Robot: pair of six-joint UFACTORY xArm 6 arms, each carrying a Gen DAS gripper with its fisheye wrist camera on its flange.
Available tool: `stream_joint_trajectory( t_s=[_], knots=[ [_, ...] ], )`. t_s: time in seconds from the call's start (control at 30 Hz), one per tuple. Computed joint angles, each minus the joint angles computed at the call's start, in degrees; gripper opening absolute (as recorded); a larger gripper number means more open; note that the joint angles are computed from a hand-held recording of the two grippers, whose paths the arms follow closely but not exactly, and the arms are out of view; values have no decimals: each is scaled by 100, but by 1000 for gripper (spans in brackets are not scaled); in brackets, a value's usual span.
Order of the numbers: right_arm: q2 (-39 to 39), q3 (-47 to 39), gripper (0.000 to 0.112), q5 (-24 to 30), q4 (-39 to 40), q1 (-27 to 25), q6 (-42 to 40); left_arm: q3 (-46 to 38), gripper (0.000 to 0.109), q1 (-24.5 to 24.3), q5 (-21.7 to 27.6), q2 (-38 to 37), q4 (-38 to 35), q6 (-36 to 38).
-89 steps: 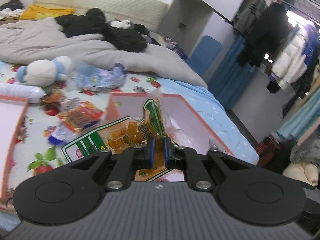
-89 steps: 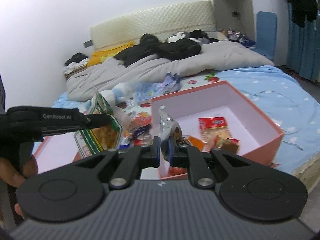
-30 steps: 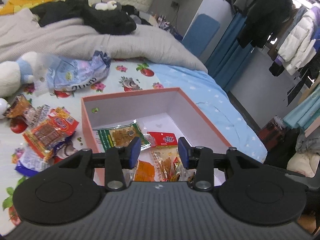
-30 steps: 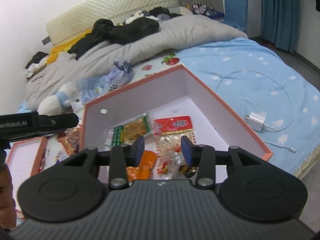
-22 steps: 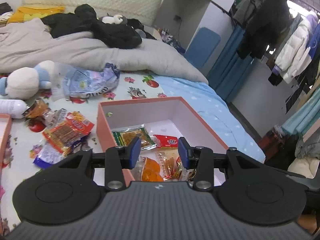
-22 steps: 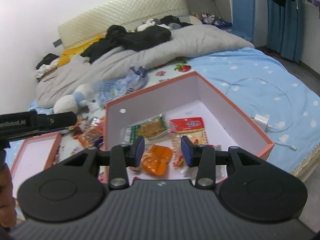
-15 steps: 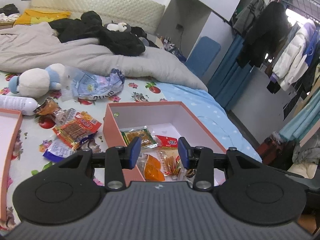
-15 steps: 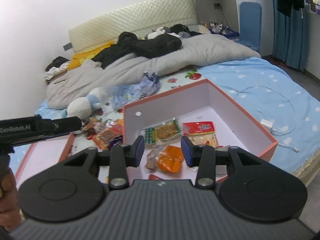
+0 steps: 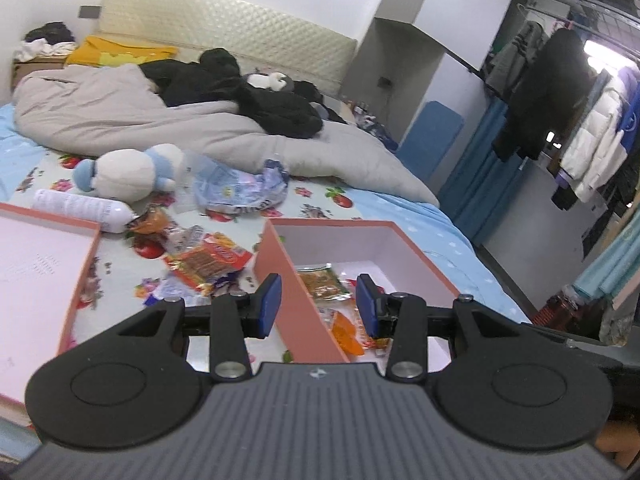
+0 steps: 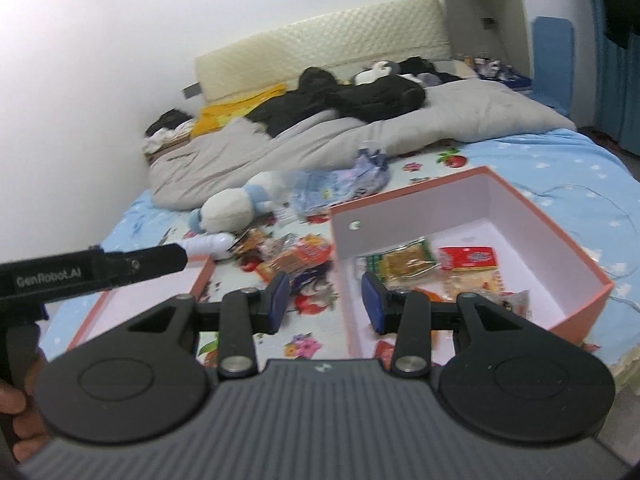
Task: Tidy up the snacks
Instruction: 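Move both tools back over the remaining snack pile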
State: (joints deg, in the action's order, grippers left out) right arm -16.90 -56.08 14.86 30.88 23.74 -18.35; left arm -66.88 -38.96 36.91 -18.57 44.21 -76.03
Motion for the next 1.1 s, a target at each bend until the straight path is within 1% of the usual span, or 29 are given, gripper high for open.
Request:
stream_joint_trajectory(
  t_s=[0.07, 0.2, 0.3, 0.33, 0.43, 0.53, 0.6, 0.7, 0.73, 0.77, 0.9, 0.97, 1.0, 1.03, 1.07, 1.1],
  knots=[
    [-11, 15, 43, 7, 98, 108, -80, 133, 47, -71, 189, -192, 178, -164],
    [-80, 66, 43, 64, 366, 257, -365, 398, 47, -146, 402, -495, 360, -480],
    [-93, 73, 43, 146, 685, 336, -676, 714, 48, -99, 308, -669, 519, -671],
    [-55, 38, 43, 239, 718, 338, -712, 797, 48, -52, 301, -685, 474, -721],
    [58, -11, 43, 288, 634, 371, -687, 1084, 48, 188, -48, -764, 236, -738],
    [169, -50, 43, 276, 695, 431, -791, 1271, 48, 323, -172, -832, 243, -752],
    [255, -85, 43, 294, 769, 476, -876, 1390, 48, 452, -286, -838, 122, -707],
    [454, -185, 43, 275, 938, 539, -1071, 1604, 48, 718, -584, -760, 113, -692],
    [572, -257, 43, 237, 993, 565, -1156, 1685, 48, 830, -683, -699, 12, -626],
    [703, -344, 43, 238, 894, 573, -1087, 1759, 48, 948, -813, -624, -70, -585],
    [1264, -853, 43, 356, 934, 550, -1060, 1936, 48, 1362, -1265, -277, -491, -143],
    [1592, -1247, 43, 573, 922, 519, -1008, 1989, 48, 1551, -1597, -82, -650, 202],
    [1757, -1474, 44, 782, 1103, 486, -1155, 2007, 48, 1634, -1755, 12, -788, 423],
    [1970, -1761, 43, 1026, 1193, 445, -1192, 2022, 50, 1706, -1896, 99, -961, 640],
    [2145, -1968, 43, 1124, 1152, 426, -1124, 2031, 53, 1786, -2058, 197, -1151, 868],
    [2374, -2238, 43, 1211, 1040, 420, -1007, 2030, 64, 1864, -2222, 299, -1227, 1005]
  ],
)
